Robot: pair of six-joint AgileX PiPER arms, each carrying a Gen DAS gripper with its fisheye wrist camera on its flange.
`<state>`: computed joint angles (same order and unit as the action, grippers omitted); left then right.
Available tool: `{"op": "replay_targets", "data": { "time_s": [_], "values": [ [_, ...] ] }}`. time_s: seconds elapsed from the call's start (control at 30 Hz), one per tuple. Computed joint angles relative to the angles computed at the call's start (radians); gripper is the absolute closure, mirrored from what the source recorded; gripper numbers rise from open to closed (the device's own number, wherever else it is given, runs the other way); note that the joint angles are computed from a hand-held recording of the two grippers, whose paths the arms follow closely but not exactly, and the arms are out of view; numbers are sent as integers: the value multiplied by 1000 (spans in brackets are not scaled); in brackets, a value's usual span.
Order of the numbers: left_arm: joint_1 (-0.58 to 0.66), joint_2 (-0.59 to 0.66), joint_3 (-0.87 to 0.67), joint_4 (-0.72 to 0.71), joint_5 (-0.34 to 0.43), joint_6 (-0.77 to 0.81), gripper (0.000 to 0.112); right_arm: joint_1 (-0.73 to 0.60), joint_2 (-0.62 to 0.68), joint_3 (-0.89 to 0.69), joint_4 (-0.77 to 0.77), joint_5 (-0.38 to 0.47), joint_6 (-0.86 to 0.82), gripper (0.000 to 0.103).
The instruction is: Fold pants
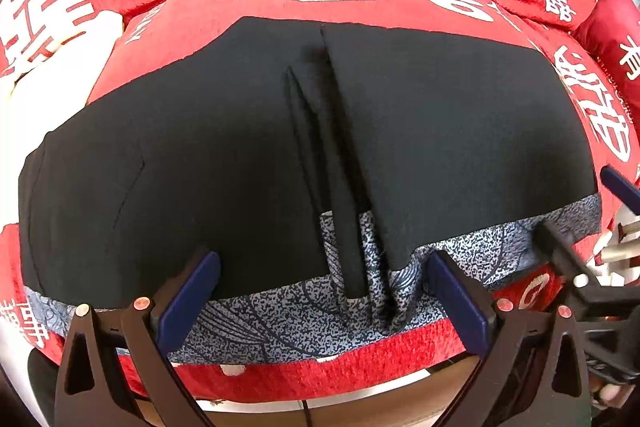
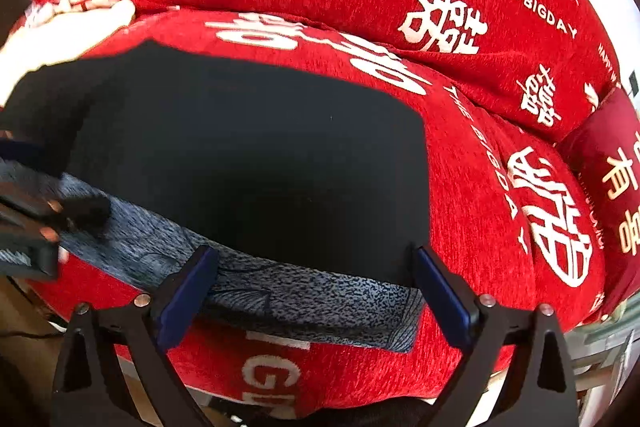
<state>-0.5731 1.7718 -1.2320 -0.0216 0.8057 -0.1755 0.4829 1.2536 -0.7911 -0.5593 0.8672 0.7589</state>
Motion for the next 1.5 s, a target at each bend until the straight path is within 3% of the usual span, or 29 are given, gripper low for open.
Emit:
{"op": "replay_targets", "data": {
  "time_s": [0.13,0.3,0.6,0.8,0.93,1.0,1.27,1.4,1.5],
  "values": [
    [0,-5,6,-1,0,7,9,0,67,-12,12,3,-35,4],
    [27,-41,28,-12,9,15,9,-23,39,-57,50,-20,-55,4],
    [120,-136,93,16,-11,12,9,-36,250,-209,165,-94,-139,2],
    [316,-128,107,-31,-18,71,9,-18,355,-303,186,-110,-112,1],
    [465,-66,106,-80,-16,129,9,-28,368,-335,213,-104,-105,1],
    [520,-54,121,-160,-36,237,9,-29,376,-339,211,-110,-83,1],
    [562,-86,141,-235,-29,372,9,13,429,-432,224,-63,-74,1],
    [646,-122,147,-344,17,514,9,96,486,-525,215,-9,-114,1],
    [681,-134,155,-319,-10,512,9,160,539,-611,204,1,-158,1]
  ]
}}
